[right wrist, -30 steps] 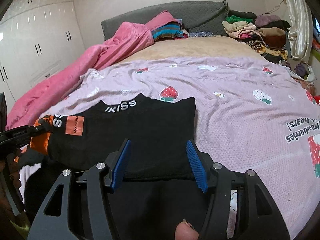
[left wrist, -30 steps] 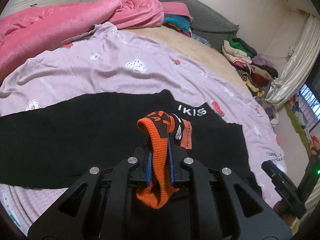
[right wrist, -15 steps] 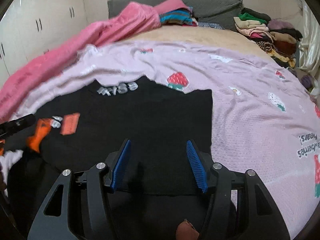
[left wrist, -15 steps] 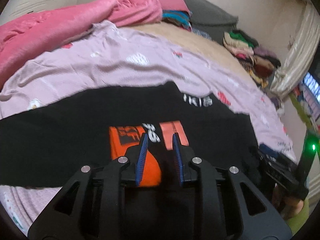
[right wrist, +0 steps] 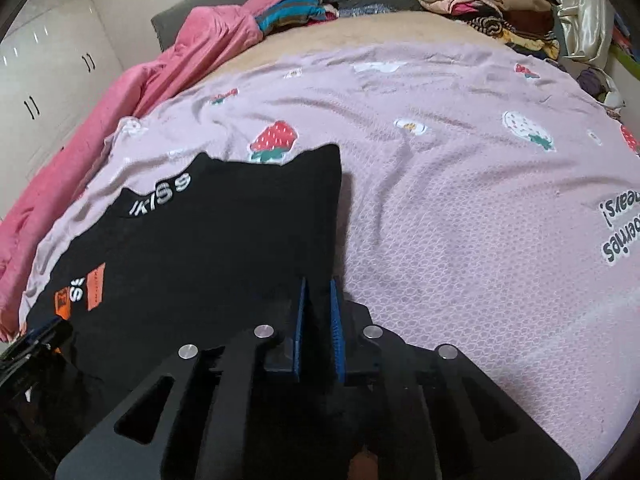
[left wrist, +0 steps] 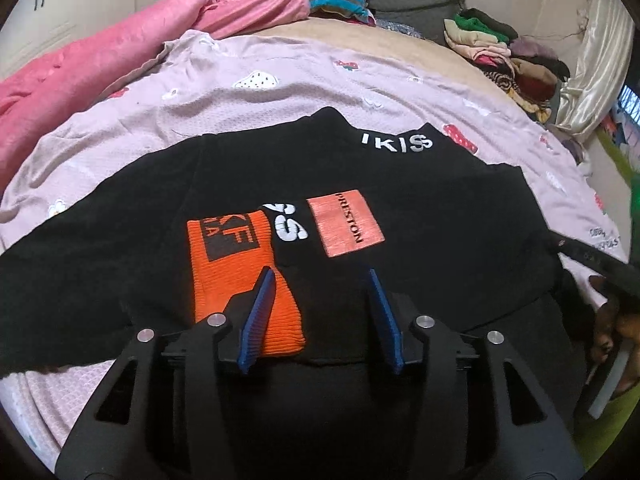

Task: Fold small clothes
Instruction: 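Lower the cuff onto the shirt body with the left gripper and open, then withdraw both grippers from the folded sleeve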

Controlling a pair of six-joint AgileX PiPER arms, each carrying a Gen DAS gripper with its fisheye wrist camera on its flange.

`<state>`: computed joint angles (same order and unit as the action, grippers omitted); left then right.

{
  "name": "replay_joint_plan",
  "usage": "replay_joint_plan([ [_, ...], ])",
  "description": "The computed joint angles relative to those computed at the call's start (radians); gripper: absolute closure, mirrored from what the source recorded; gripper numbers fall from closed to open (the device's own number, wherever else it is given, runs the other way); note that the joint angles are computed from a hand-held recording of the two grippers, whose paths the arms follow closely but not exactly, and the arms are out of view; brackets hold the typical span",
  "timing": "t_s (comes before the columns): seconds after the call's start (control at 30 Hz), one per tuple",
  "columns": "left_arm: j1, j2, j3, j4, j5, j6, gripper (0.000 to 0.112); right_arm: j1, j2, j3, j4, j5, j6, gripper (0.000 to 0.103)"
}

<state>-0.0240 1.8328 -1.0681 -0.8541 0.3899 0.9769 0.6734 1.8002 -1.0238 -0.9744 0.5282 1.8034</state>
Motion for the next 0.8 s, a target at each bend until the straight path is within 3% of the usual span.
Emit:
replay_joint_plan([
  [0.23, 0.005, 0.045, -0.042, 0.084, 0.041, -0.084, 0.063, 0.011, 0.038, -0.026, 0.031, 0.07, -0.041, 0.091],
  [0.37, 0.005, 0.045, -0.04, 0.106, 0.043, -0.102, 0.063, 0.036, 0.054, -0.054, 0.045, 0.156, -0.058, 0.07],
  [0.6, 0.008, 0.031, -0.021, 0.124, 0.045, -0.114, 0.06, 0.079, -0.002, 0.003, 0.008, 0.195, 0.012, 0.054],
  [0.67, 0.011, 0.025, -0.011, 0.115, 0.044, -0.106, 0.059, 0.092, -0.016, 0.014, -0.003, 0.2, 0.025, 0.044],
  [0.8, 0.01, 0.008, 0.011, 0.117, 0.037, -0.104, 0.056, 0.131, -0.041, 0.036, -0.028, 0.221, 0.054, 0.037],
])
